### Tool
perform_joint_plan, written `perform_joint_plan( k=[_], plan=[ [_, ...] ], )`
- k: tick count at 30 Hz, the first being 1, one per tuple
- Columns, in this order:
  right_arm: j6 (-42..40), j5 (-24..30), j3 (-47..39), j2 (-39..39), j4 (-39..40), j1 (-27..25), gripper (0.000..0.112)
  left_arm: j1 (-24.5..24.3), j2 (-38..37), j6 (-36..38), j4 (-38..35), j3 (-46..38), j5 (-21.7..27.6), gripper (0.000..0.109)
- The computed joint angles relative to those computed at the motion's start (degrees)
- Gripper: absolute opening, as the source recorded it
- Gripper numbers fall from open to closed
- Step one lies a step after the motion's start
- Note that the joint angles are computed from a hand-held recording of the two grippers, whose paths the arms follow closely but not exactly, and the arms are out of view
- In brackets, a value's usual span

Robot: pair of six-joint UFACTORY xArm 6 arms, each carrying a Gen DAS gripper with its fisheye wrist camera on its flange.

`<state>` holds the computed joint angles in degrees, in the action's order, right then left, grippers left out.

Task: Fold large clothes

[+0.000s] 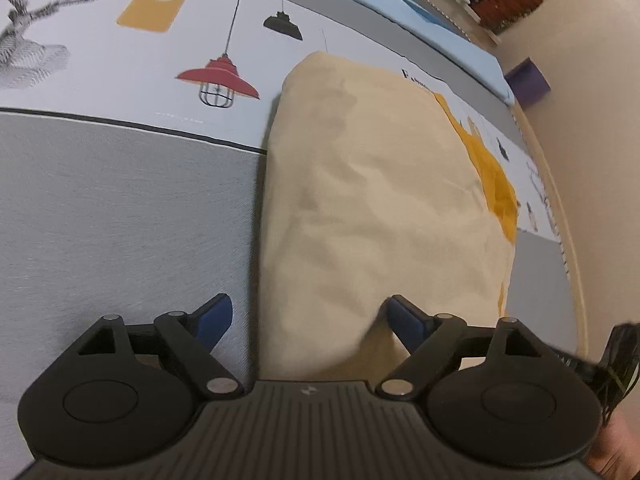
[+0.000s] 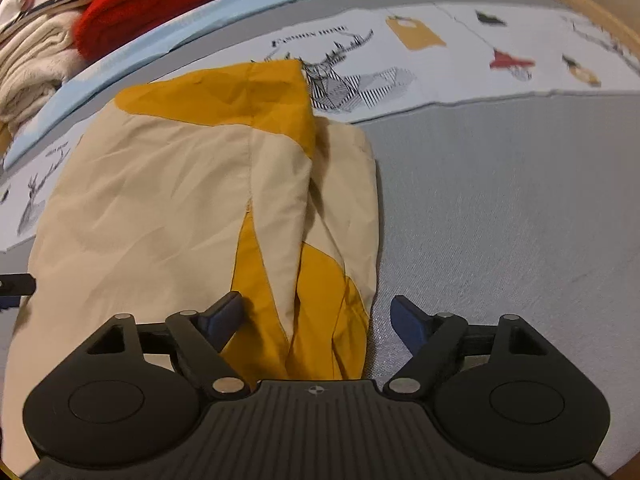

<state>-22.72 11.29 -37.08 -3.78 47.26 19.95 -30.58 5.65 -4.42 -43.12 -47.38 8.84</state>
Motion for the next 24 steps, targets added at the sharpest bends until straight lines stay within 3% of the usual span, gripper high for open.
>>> perform_joint_plan(
  k=[5, 12, 14, 15, 17, 18, 20, 24],
  plan=[
    [-3.85, 2.29, -1.74, 1.5, 5.55, -0.59, 0.081, -0.92, 5.18, 9.41, -13.68, -5.46, -0.11, 0.089],
    [-10.75, 4.06, -3.43, 3.02, 13.55, -1.27, 0.074, -0.99, 11.88, 12.37, -19.9, -12.54, -0.19, 0.093],
    [-13.59, 4.4, -3.92, 3.26, 16.36, -1.17, 0.057, -1.15, 12.87, 12.5, -19.46, -13.65, -0.84, 0.092],
    [-15.02, 4.76, -4.1, 3.25, 17.71, -1.16, 0.051, -1.24, 13.13, 10.87, -17.26, -13.85, -1.6, 0.087],
    [-17.93, 5.31, -4.76, 3.41, 19.9, -0.8, 0.026, -1.51, 12.93, 11.0, -17.25, -14.15, -3.24, 0.074],
    [-18.02, 4.56, -4.94, 3.49, 19.54, -0.24, 0.024, -1.62, 12.62, 11.91, -18.19, -14.33, -3.96, 0.065],
    [-20.03, 2.32, -5.64, 3.94, 21.97, 1.06, 0.015, -1.71, 11.39, 11.57, -15.96, -14.02, -5.73, 0.058],
    [-24.27, -0.78, -9.05, 6.18, 29.33, 3.15, 0.01, -0.6, 8.32, 10.5, -11.27, -12.47, -7.43, 0.056]
  ],
)
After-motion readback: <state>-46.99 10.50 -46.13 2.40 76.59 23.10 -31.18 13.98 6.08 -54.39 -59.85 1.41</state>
